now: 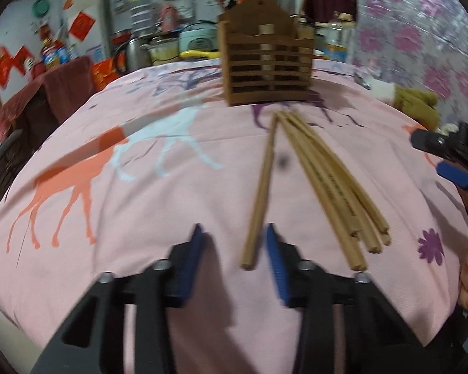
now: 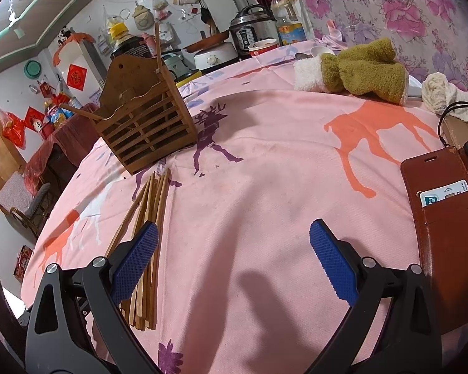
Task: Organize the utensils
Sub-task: 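Slide another chopstick out of the pile with the left tool, then grasp the chopstick with the left tool while the right tool grasps one from the pile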
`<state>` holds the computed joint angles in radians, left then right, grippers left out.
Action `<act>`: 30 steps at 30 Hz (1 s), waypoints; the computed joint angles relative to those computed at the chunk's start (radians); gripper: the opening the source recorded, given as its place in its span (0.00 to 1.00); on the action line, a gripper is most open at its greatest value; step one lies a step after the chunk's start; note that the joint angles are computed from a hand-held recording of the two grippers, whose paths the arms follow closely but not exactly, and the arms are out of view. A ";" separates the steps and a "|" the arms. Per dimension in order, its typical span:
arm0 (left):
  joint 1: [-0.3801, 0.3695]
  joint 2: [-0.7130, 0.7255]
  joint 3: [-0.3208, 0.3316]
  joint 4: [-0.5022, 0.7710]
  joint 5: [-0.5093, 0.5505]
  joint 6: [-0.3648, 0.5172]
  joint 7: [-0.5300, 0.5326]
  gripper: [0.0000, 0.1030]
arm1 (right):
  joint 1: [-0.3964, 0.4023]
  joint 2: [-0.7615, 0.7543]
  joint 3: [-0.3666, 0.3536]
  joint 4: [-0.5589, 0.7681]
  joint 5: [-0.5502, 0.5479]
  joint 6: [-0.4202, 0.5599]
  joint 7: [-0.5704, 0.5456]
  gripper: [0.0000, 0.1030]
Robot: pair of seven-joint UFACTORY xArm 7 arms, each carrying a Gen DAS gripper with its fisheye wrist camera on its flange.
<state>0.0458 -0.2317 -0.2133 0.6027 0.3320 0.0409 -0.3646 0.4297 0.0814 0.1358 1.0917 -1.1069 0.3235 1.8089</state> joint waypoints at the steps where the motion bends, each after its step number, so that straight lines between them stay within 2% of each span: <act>1: 0.038 -0.003 -0.033 0.001 0.039 0.000 -0.037 0.13 | 0.000 -0.001 0.000 -0.001 0.002 0.001 0.000 0.91; 3: 0.113 -0.010 -0.080 0.007 0.076 0.016 -0.115 0.10 | 0.001 -0.001 0.001 -0.001 0.006 0.004 0.000 0.91; 4: 0.108 -0.009 -0.061 0.009 0.067 0.024 -0.127 0.09 | 0.001 0.000 0.001 -0.001 0.003 0.005 0.002 0.91; 5: 0.088 -0.003 -0.024 0.013 0.040 0.038 -0.124 0.07 | 0.002 -0.001 0.001 -0.001 0.002 0.006 0.001 0.91; 7: -0.011 0.001 0.088 0.003 -0.055 0.024 -0.038 0.06 | 0.003 0.001 0.002 0.001 -0.002 0.008 -0.009 0.91; 8: -0.034 -0.001 0.112 -0.004 -0.082 0.016 -0.009 0.06 | 0.005 0.002 0.004 0.005 -0.005 0.009 -0.021 0.91; 10: -0.020 -0.006 0.098 -0.016 -0.089 -0.004 -0.003 0.07 | 0.012 0.007 0.008 0.015 -0.020 0.008 -0.059 0.91; 11: -0.031 -0.007 0.105 -0.021 -0.102 -0.014 0.014 0.12 | 0.016 0.011 0.011 0.021 -0.025 0.007 -0.088 0.91; 13: -0.099 -0.008 0.161 -0.032 -0.163 -0.032 0.083 0.21 | 0.038 0.021 0.021 0.043 -0.067 0.023 -0.167 0.89; 16: -0.063 -0.009 0.115 -0.038 -0.171 -0.046 0.095 0.29 | 0.076 0.041 0.037 0.071 -0.123 0.050 -0.277 0.79; 17: -0.050 -0.011 0.100 -0.040 -0.169 -0.048 0.095 0.32 | 0.087 0.052 0.042 0.079 -0.117 0.057 -0.319 0.72; 18: -0.045 -0.009 0.092 -0.040 -0.171 -0.050 0.095 0.34 | 0.092 0.061 0.044 0.084 -0.092 0.055 -0.363 0.63; 19: -0.044 -0.007 0.090 -0.039 -0.175 -0.051 0.098 0.34 | 0.096 0.072 0.045 0.088 -0.052 0.049 -0.417 0.58; 21: -0.055 -0.007 0.100 -0.040 -0.190 -0.052 0.109 0.35 | 0.104 0.081 0.038 0.087 0.014 0.040 -0.486 0.40; 23: -0.044 -0.008 0.089 -0.041 -0.191 -0.053 0.110 0.36 | 0.106 0.082 0.028 0.078 0.077 0.020 -0.537 0.33; 25: -0.047 -0.007 0.093 -0.042 -0.197 -0.054 0.118 0.39 | 0.112 0.084 0.017 0.073 0.114 0.004 -0.561 0.32; 30: -0.008 -0.007 0.057 -0.041 -0.180 -0.055 0.101 0.47 | 0.125 0.075 -0.007 0.058 0.128 -0.007 -0.537 0.32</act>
